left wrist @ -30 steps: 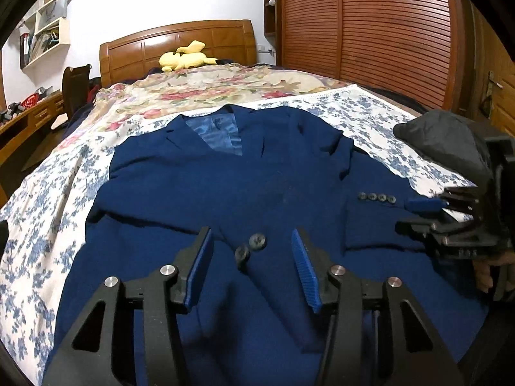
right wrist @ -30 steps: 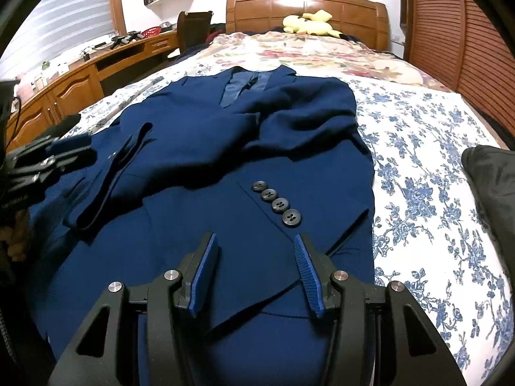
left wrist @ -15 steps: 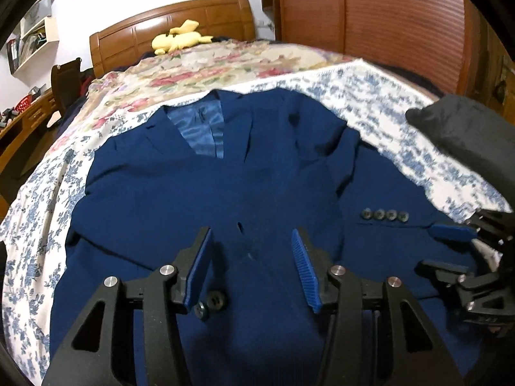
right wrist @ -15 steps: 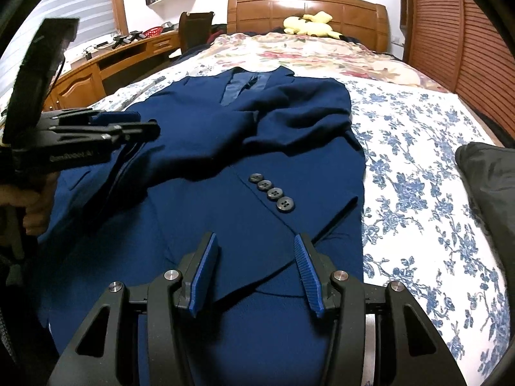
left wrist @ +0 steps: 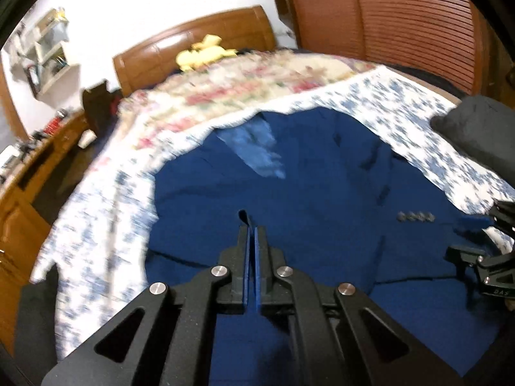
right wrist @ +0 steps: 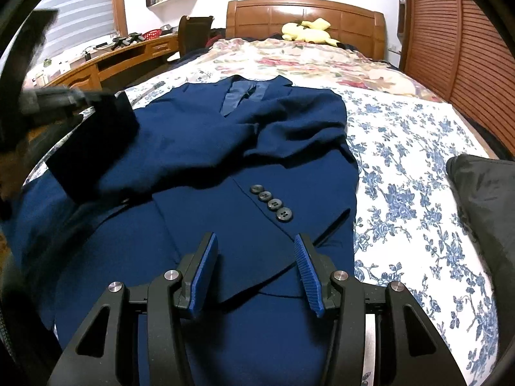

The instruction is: Fold large clothes

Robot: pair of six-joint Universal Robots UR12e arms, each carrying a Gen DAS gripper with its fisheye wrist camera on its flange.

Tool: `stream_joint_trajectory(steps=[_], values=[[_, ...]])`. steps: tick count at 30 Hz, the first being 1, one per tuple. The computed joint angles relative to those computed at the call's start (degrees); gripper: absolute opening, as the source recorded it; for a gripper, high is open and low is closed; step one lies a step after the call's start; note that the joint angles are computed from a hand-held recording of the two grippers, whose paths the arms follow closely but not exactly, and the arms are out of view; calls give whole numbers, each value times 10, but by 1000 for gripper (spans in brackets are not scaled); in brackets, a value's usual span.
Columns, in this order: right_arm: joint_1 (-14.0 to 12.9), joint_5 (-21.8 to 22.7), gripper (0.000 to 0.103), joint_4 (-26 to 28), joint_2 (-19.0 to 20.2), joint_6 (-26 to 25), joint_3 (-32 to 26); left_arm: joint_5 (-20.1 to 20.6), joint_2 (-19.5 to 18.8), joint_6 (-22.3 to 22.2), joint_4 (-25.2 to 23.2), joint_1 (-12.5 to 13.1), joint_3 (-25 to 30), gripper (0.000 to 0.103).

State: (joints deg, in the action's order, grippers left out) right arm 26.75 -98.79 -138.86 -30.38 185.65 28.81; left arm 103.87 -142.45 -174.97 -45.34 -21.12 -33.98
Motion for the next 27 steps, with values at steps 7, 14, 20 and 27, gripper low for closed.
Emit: stream_joint_trajectory(steps=[7,14,20,27], values=[[-1,1,51,16,15,11,-31,32,7,4,25,16,10,2],[-1,2,51,21,23,6,-45,14,45,11,68,23,-61,1],[-1,3,51,24,25,3,-49,-17,92,12,112,19,-162,1],[-2,5,51,22,22,4,-42,-70,137,-4,154,13,-259,1]])
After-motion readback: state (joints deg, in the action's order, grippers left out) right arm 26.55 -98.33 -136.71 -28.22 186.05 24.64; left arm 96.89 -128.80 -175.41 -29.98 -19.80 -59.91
